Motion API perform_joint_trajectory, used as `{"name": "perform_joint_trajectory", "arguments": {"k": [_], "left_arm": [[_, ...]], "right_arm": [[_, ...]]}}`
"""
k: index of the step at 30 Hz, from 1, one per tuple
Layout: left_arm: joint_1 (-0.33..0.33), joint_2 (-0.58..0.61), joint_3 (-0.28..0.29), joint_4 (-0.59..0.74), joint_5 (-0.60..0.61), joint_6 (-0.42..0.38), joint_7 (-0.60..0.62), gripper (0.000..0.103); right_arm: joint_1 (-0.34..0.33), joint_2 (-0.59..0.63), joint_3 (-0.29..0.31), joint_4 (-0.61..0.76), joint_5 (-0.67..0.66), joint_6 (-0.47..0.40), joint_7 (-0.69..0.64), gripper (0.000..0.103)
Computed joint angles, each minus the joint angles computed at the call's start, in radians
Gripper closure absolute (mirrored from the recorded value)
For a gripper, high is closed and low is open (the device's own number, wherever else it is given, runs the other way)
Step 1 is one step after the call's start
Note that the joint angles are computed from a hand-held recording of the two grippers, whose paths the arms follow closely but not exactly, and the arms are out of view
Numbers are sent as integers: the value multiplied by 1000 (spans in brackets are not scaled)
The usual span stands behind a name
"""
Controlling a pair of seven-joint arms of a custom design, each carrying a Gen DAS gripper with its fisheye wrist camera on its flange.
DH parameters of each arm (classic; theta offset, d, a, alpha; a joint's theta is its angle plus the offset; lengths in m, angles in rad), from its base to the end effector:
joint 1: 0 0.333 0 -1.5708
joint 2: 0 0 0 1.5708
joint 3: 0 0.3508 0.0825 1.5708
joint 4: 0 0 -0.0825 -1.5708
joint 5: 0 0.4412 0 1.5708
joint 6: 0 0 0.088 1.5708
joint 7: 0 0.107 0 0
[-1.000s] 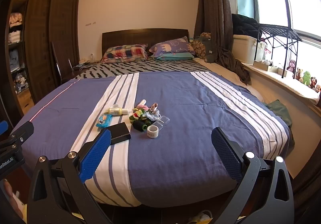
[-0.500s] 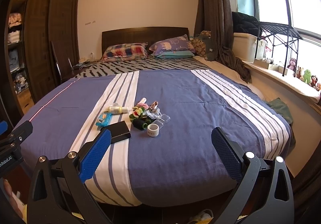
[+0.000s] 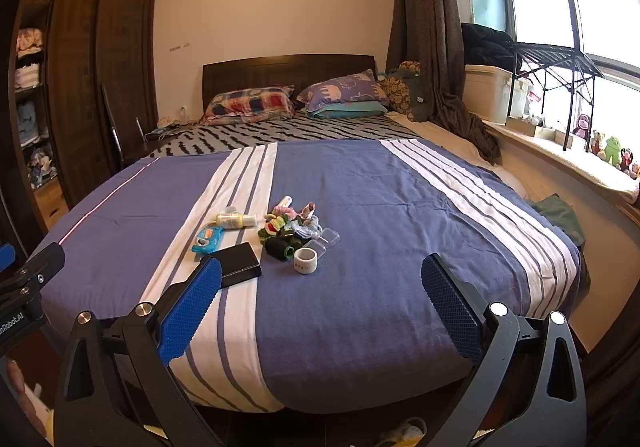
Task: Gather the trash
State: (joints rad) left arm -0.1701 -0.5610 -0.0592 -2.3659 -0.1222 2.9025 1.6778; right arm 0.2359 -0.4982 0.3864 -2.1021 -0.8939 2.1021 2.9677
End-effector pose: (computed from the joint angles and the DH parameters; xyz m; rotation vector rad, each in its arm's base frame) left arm 0.4550 -0.1056 0.6806 -1.3763 1.7635 -1.0713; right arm 0.3934 0.2924 0.6998 -1.1801 1.9316 -1.1766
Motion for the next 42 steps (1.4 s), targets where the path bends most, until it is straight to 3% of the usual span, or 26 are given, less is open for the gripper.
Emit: {"name": "perform_joint_trajectory", "arguments": {"k": [19,30,34,38,42], "left_arm": [[4,5,-2,6,5,-8,-1,8],[51,76,-37,47,52,-1,-38,8],[70,119,-58,66,91,1,-44,8],[65,170,-63,89,107,-8,-36,8],[88,243,-91,135,152,-36,-52,8]], "right_arm": [[2,7,-7,-3,2,9,7,3],[-13,20,-19,-11,-10,16,3,3],[-12,19,-53,-36,-1,85,13,3],[-17,66,-65,-19,24,71,-39,3],[-18,94,-109,-34,57,152,-46,3]]}}
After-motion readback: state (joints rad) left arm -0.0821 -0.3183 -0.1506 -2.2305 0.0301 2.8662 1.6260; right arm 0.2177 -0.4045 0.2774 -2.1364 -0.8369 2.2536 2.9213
